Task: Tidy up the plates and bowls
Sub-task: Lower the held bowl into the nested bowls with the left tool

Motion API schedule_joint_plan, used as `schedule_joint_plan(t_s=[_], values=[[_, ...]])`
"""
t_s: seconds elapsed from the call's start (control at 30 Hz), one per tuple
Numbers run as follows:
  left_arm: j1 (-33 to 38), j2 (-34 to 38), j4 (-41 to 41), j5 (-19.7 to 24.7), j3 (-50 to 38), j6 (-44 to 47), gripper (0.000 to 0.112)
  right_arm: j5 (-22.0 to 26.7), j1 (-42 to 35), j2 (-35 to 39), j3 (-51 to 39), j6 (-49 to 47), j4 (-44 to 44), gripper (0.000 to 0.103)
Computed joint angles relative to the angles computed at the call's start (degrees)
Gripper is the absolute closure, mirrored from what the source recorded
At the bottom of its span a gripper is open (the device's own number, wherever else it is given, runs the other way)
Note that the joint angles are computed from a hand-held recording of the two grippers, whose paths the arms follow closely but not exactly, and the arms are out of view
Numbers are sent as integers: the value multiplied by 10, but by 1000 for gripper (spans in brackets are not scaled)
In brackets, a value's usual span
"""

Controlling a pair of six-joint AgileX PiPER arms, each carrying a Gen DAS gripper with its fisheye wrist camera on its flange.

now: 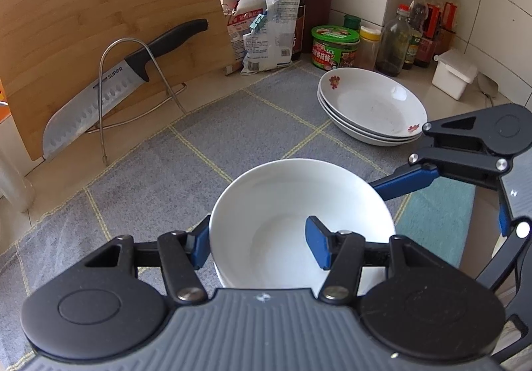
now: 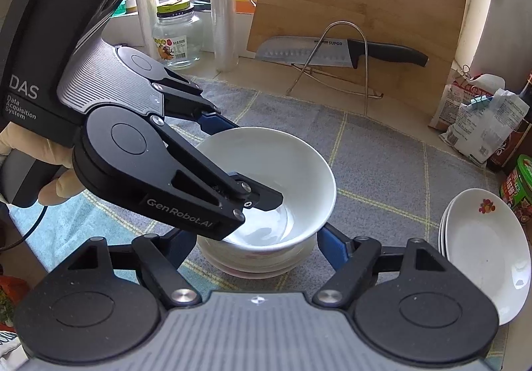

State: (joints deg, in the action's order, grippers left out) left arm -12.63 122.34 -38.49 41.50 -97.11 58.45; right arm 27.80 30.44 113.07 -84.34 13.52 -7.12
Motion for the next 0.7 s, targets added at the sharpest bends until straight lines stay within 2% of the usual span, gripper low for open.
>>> schedule_joint_plan(t_s=[0.7], values=[[-4, -12, -13, -26, 30, 41, 55, 11, 0, 6, -7, 0, 1, 20]])
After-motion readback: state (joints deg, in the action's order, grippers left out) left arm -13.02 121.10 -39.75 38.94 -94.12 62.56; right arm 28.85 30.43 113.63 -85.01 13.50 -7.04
